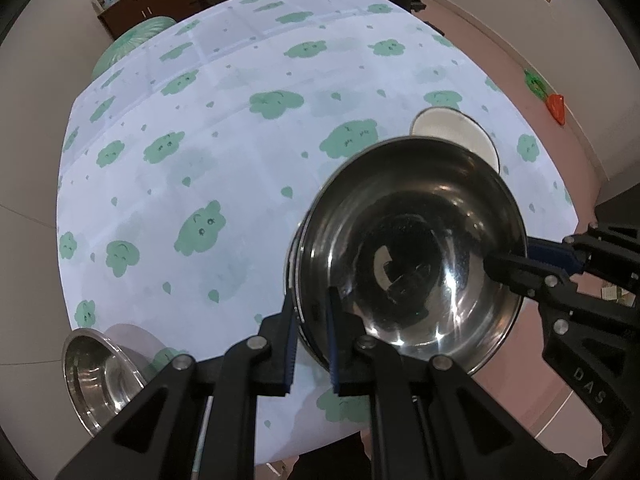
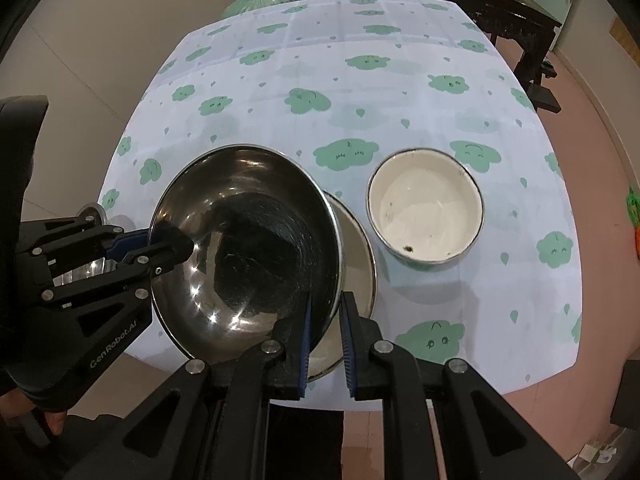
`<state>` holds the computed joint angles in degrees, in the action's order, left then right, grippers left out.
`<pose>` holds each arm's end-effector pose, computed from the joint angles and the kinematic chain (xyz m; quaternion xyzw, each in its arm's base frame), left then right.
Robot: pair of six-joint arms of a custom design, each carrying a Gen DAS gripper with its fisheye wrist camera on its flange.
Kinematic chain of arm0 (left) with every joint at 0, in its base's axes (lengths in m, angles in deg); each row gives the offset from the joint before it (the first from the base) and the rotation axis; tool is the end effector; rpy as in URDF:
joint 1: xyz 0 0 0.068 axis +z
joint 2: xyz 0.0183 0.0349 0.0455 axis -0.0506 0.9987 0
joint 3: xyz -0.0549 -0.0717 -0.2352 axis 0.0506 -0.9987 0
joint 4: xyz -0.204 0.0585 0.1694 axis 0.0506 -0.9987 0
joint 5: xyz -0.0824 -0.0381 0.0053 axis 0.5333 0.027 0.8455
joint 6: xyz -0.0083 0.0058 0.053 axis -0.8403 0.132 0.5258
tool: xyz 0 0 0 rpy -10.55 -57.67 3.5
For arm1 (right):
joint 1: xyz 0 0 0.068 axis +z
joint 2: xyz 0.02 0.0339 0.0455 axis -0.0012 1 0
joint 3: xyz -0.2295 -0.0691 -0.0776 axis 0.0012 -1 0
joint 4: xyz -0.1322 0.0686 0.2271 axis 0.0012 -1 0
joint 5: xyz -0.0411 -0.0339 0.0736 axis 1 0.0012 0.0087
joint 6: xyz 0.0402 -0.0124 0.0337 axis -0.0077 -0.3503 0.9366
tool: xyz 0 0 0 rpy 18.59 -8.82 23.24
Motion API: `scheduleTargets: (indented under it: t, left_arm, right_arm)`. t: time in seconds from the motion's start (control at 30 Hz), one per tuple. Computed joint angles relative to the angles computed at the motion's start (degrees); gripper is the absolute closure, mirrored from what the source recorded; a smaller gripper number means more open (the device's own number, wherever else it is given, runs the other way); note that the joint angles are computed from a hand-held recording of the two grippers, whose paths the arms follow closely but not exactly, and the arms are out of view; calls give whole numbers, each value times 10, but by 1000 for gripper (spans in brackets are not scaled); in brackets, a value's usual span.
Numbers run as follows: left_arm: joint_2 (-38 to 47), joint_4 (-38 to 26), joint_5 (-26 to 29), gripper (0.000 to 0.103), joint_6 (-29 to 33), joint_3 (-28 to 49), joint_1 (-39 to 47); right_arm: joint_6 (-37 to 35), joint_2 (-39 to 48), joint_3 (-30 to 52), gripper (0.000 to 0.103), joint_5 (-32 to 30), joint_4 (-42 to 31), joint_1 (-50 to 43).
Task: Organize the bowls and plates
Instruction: 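Carry the smaller steel bowl toward the white enamel plate with both grippers, then lower the smaller steel bowl onto the white enamel plate with both grippers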
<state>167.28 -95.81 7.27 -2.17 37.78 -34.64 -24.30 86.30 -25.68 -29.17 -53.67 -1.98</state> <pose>0.2622 -0.1602 0.2959 0.2538 0.9609 -0.0082 0.1105 0.2159 -0.0019 0.2696 0.0087 0.9888 0.0730 0.1299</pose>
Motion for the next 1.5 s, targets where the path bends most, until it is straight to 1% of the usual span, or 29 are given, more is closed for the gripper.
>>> scheduleTargets:
  t: [0.33,0.6,1.07,1.5]
  left_arm:
    - [-2,11,-1,94,7,-33,-2]
    - [3,17,3,94,13,-44,-1]
    - [14,20,5,93,31,-49,-3]
    - [27,15,8,93,34,-48,-9]
  right_arm:
    - [8,6,-27,88,-5,10,4]
    - [10,12,-36,88,8,15,14]
    - [6,37,-35,88,25,18,24]
    - [3,44,-31,88,24,12,20]
